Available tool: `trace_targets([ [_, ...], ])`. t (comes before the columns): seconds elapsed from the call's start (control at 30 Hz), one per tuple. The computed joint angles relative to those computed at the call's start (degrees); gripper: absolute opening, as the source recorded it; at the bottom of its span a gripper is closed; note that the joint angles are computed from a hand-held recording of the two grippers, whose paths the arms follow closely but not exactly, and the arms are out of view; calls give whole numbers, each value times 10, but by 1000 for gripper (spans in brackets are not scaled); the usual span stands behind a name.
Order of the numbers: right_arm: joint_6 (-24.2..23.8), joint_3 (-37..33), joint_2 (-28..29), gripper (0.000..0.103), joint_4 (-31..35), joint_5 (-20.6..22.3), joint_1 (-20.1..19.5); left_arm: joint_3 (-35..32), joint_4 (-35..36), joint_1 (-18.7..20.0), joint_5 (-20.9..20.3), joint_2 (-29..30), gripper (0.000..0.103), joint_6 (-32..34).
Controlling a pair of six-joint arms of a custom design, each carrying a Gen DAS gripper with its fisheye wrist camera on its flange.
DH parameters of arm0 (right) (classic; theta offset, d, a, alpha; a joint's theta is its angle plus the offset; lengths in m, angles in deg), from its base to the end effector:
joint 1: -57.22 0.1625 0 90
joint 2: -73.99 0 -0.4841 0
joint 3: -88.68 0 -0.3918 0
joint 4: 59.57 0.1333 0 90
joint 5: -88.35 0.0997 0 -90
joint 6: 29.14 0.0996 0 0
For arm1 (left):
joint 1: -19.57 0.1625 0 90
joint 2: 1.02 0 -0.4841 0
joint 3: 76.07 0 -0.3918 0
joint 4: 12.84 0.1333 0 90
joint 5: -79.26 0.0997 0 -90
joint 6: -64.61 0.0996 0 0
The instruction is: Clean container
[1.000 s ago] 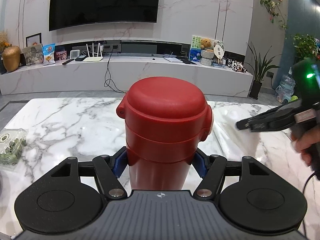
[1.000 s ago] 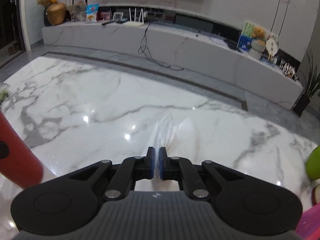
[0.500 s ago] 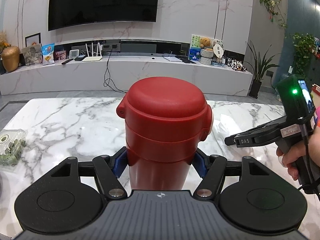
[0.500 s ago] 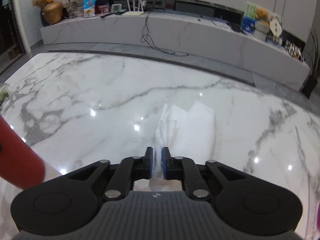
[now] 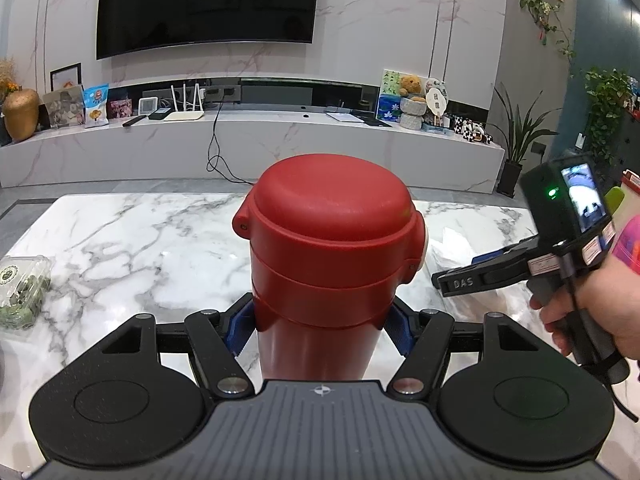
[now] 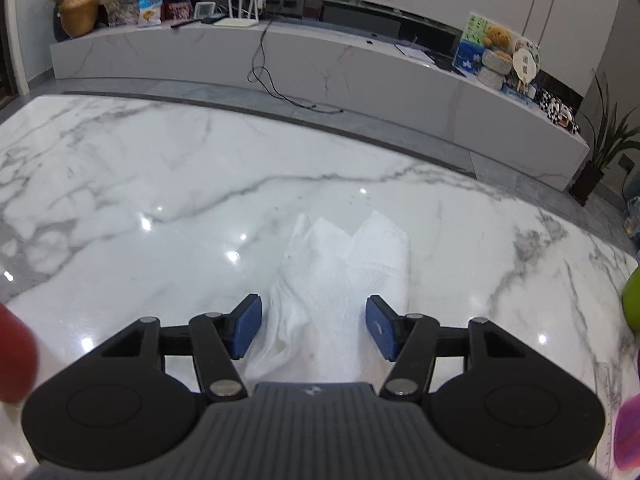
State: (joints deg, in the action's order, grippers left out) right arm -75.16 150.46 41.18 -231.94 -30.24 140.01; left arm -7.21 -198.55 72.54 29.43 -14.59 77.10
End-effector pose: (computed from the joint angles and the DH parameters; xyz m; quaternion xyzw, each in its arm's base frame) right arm -0.0254 -0.8831 0.2629 0.1830 -0.8534 0.2904 0.3923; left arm -0.3355 -0.7727 -0.0393 0.2614 0.8500 -0.3855 0.2460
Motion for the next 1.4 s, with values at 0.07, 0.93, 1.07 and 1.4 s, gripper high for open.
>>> trace_targets([
  [0.07, 8, -1, 1, 60, -1, 7, -3, 0, 0, 0, -1, -1, 64, 1],
  [0.93, -35, 187, -167, 21, -6, 190, 42, 22, -71, -3, -17, -3, 75, 52],
  [1.07, -40, 212, -195, 21, 26, 235, 59, 21, -80, -3, -23, -1, 75, 64],
  [1.4, -99, 203, -200, 21, 139, 254, 83, 20, -101, -2, -35, 5, 63, 105],
])
